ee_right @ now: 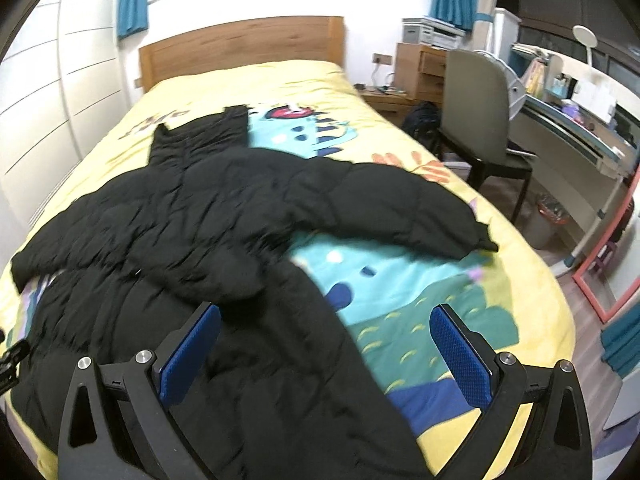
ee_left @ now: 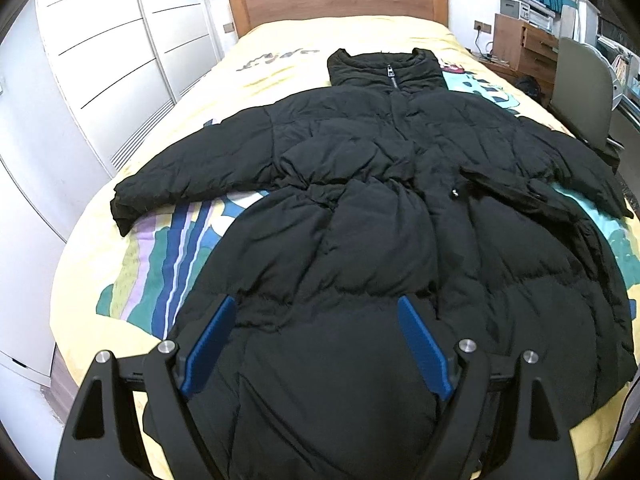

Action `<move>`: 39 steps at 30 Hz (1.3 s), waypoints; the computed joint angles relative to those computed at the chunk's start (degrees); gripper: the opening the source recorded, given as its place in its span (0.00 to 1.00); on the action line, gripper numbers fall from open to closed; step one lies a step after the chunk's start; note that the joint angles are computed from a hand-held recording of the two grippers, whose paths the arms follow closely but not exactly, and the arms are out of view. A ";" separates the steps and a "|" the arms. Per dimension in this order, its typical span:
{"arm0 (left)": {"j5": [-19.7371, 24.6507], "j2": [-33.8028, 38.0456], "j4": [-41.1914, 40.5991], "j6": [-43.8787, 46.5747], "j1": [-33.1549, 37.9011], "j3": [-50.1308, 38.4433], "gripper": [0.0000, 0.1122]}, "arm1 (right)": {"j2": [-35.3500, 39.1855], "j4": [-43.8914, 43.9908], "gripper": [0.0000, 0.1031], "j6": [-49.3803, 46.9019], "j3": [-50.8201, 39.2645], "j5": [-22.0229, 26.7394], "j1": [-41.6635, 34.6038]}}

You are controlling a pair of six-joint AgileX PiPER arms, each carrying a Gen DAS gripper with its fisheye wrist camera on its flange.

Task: Fold large clothes
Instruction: 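Move the right gripper to the coat's sleeve cuff and close on it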

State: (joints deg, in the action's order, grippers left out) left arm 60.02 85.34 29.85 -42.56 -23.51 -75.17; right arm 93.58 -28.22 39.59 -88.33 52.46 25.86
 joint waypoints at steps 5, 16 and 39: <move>0.42 3.16 -1.37 2.24 1.53 -3.47 0.74 | 4.29 1.86 0.99 -2.29 -3.81 -1.60 -5.49; 4.47 11.09 -3.06 6.94 3.58 -12.81 0.74 | 13.60 12.78 0.99 -9.64 -7.98 -4.99 -16.80; 8.73 21.13 -14.28 11.74 9.75 -20.12 0.74 | 35.34 60.58 0.99 -27.37 -21.46 -12.44 -39.81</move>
State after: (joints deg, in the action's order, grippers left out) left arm 68.74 106.48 15.57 -30.81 -13.76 -95.28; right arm 128.92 32.37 12.22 -109.80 40.02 -13.95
